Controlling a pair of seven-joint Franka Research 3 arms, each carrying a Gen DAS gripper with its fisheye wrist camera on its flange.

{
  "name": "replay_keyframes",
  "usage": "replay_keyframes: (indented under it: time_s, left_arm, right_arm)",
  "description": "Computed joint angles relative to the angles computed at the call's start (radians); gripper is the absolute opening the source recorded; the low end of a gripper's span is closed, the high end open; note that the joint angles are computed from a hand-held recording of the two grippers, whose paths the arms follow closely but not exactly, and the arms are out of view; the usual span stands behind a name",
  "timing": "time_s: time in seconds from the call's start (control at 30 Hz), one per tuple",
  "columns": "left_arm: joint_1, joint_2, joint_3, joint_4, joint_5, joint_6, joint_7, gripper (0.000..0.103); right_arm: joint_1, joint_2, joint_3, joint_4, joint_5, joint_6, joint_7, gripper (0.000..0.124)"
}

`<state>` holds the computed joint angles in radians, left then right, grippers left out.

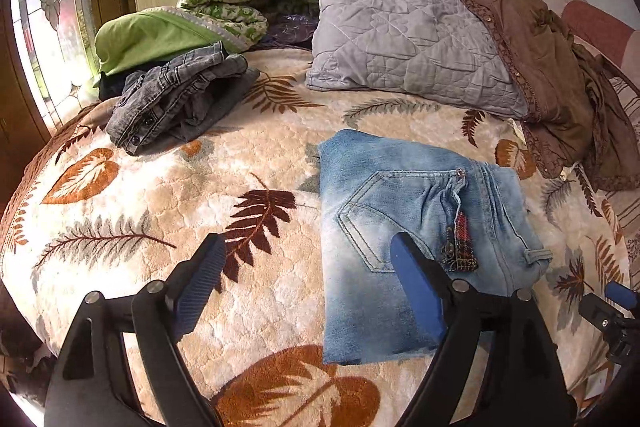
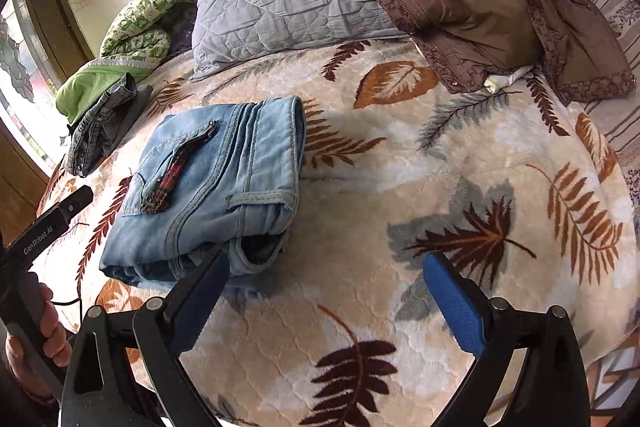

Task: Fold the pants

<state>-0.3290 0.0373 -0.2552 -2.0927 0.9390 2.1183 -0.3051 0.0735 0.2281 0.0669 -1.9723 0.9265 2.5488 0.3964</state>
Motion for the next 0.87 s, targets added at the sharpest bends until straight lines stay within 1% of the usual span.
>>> replay_keyframes:
  time_s: [0.13, 0.2, 0.33, 0.47, 0.57, 0.67, 0.77, 0.87]
  left_arm:
    - [0.005, -0.013, -0.002, -0.018, -0.061, 0.069, 0.056, 0.085]
    - [-0.002, -0.005, -0.008, -0.013, -0.074, 0.064, 0.069, 0.085]
    - [-0.014, -0.001, -0.015, -0.016, -0.084, 0.095, 0.094, 0.085]
    - [-0.027, 0.012, -0.019, -0.011, -0.09, 0.125, 0.112, 0.085]
    - [-0.035, 0.021, -0.018, -0.007, -0.084, 0.153, 0.12, 0.085]
    - [-0.058, 0.035, -0.025, 0.022, -0.041, 0.109, 0.119, 0.085]
    - [-0.07, 0.041, -0.025, 0.037, -0.042, 0.094, 0.137, 0.085]
    - [-0.079, 0.051, -0.025, 0.052, -0.053, 0.076, 0.155, 0.085]
  right_arm:
    - [-0.005, -0.067, -0.004, -0.083, 0.036, 0.052, -0.091, 0.099]
    - [-0.006, -0.089, -0.011, -0.107, 0.065, 0.054, -0.123, 0.099]
    - [-0.001, -0.116, -0.027, -0.14, 0.093, 0.059, -0.167, 0.099]
    - [0.002, -0.123, -0.041, -0.158, 0.092, 0.055, -0.175, 0.099]
    - [0.001, -0.12, -0.049, -0.163, 0.081, 0.052, -0.159, 0.099]
    - [-0.007, -0.111, -0.054, -0.156, 0.078, 0.038, -0.145, 0.099]
    - [-0.014, -0.104, -0.054, -0.15, 0.082, 0.041, -0.146, 0.099]
    - [-0.017, -0.101, -0.052, -0.149, 0.093, 0.063, -0.158, 0.099]
